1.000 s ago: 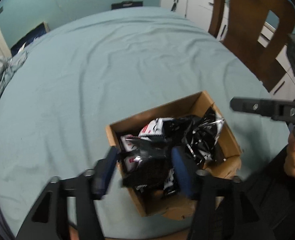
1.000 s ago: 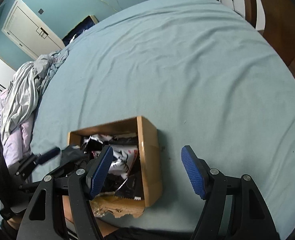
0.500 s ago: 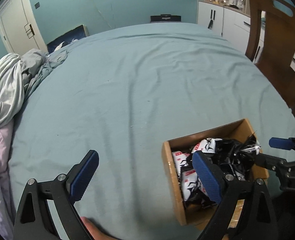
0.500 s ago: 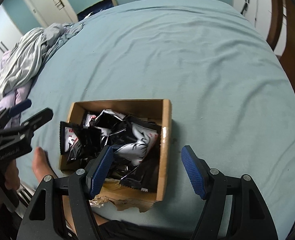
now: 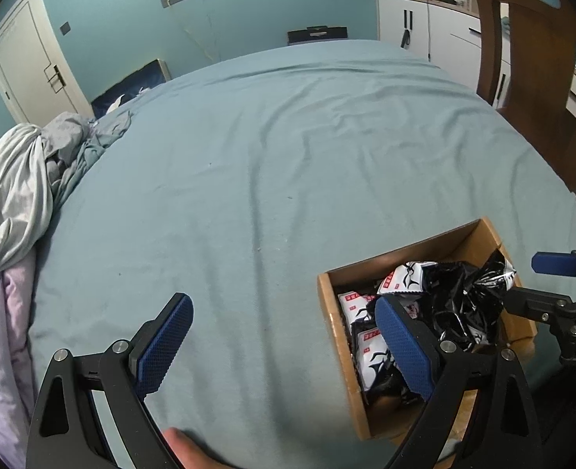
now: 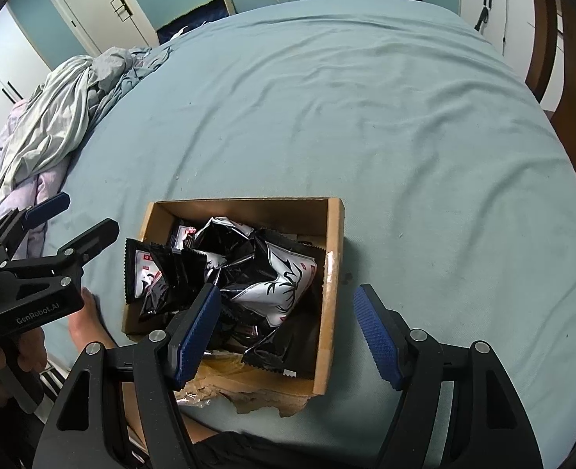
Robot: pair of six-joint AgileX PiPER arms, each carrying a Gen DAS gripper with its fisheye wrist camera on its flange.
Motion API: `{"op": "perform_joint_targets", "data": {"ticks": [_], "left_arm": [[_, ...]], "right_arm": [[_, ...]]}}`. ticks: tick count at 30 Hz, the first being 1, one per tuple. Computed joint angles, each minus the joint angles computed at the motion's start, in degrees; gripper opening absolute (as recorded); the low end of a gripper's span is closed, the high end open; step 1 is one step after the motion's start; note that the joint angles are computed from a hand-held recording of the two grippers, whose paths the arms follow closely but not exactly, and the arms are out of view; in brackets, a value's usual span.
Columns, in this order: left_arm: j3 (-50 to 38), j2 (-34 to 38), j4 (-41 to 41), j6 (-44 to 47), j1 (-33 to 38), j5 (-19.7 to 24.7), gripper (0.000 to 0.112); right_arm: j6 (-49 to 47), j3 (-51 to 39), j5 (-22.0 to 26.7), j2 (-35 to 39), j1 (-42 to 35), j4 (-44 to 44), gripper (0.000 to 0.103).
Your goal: Organize snacks
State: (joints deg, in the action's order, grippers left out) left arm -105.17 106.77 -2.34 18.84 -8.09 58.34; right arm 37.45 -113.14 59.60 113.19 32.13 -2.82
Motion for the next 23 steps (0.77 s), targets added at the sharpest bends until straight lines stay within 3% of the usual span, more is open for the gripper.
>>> {"op": "perform_joint_targets", "data": {"ticks": [23], "left_arm": [[0.1,0.1,1.4,0.5,-0.5,0.7,0.096]], "right_arm": [[-1.4,-1.5,1.2,0.8,-0.1,-0.6,0.070]]}}
